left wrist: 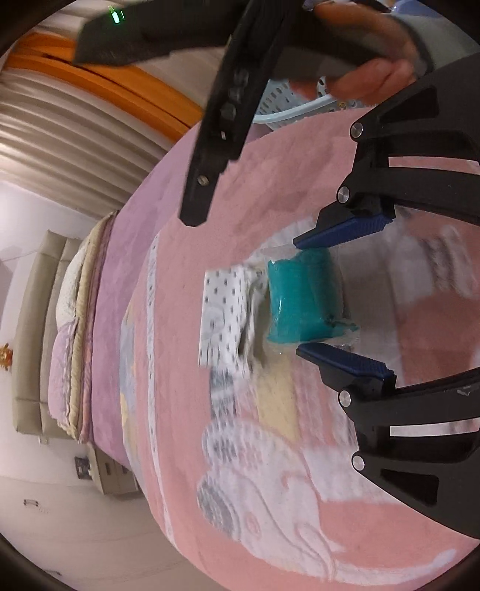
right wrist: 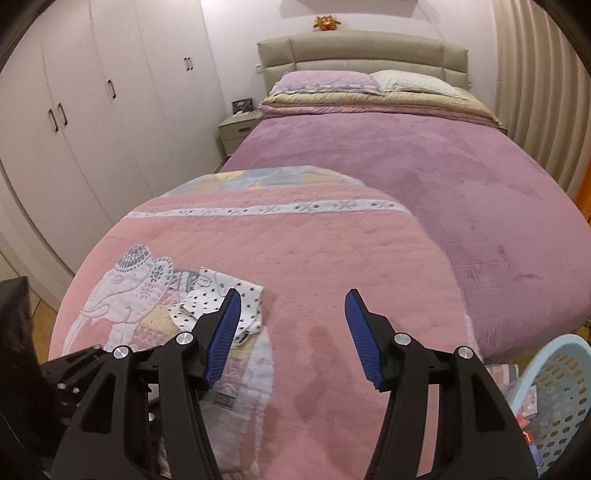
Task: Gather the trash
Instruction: 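Grasp the teal packet with the left tool while the right tool grasps the white dotted paper, then carry the teal packet and dotted paper over the basket and open both tools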
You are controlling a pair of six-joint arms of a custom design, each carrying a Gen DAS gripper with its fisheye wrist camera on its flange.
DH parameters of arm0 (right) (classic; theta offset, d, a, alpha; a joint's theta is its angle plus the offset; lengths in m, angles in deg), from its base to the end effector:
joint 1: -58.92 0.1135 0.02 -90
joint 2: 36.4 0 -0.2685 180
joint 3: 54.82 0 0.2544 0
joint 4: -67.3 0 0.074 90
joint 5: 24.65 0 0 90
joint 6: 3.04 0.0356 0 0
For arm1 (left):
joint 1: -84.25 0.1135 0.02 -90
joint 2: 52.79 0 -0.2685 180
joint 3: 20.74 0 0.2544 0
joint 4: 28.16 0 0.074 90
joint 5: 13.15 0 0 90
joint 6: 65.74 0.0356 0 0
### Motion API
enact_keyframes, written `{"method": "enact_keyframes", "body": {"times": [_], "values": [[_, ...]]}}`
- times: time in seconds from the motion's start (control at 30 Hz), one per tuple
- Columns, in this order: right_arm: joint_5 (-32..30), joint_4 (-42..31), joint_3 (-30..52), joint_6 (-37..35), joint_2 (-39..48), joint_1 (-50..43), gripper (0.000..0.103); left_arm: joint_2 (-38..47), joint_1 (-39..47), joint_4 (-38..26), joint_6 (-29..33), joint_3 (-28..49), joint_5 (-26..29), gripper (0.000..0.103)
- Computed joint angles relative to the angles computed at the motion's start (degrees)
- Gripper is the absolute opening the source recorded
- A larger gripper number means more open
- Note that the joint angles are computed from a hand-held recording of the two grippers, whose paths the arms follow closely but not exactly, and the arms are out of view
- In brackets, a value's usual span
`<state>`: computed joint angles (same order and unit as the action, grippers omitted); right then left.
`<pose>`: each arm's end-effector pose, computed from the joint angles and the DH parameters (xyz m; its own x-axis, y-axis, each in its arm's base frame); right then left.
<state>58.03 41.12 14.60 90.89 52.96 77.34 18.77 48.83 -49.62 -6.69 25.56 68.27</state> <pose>0.3135 0.1092 0.2164 -0.7095 -0.1646 -0.6852 -0.3494 0.9266 0.1391 0.1987 -0.1348 0.1802 -0.7607 -0.0830 -0.6438 0.1149 0.9589 -0.2594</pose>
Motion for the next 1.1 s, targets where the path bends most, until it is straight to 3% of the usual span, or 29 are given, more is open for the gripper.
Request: {"method": "enact_keyframes", "body": {"times": [0.17,0.37,0.43,0.47,0.5,0.53,0.63,0.93,0.97,1.0,1.07,1.1], "values": [[-2.3,-0.7,5.8,0.1,8.1,1.7,0.055,-9.7,6.0,-3.0,1.0,-5.3,1.3,0.05],[-5.9,-3.9,14.6,1.2,18.3,2.1,0.055,-15.3,15.6,-5.3,3.1,-7.8,5.2,0.05],[-4.7,-3.5,14.2,0.0,17.9,3.3,0.051,-16.2,18.4,-5.9,4.2,-8.1,6.6,0.05],[-4.6,-4.1,14.3,-0.9,17.8,4.1,0.044,-16.5,19.7,-6.1,4.9,-8.1,7.4,0.05],[-4.7,-4.7,14.4,-1.4,17.8,4.5,0.029,-16.5,20.6,-6.2,5.2,-8.1,7.9,0.05],[-4.6,-5.5,14.3,-1.9,17.7,4.8,0.023,-16.8,21.4,-6.1,5.5,-8.2,8.5,0.05],[-2.1,-4.1,10.0,-2.1,14.4,6.7,0.02,-17.3,23.0,-6.1,6.1,-8.5,9.8,0.05],[-3.7,-0.9,-0.5,1.3,5.2,10.9,0.021,-18.7,26.3,-5.8,6.9,-9.7,12.2,0.05],[-3.9,-0.5,-0.6,1.0,5.0,11.2,0.027,-19.0,26.1,-6.0,7.0,-9.7,12.2,0.05],[-2.2,-0.1,-0.6,1.3,5.0,11.8,0.049,-19.3,25.8,-6.3,7.1,-9.7,12.0,0.05],[1.4,1.1,-0.2,2.0,5.7,13.3,0.082,-20.1,25.5,-6.5,7.2,-10.0,11.8,0.05],[1.7,1.1,0.4,1.7,6.5,13.6,0.082,-20.3,25.7,-6.7,7.3,-10.0,11.9,0.05]]}}
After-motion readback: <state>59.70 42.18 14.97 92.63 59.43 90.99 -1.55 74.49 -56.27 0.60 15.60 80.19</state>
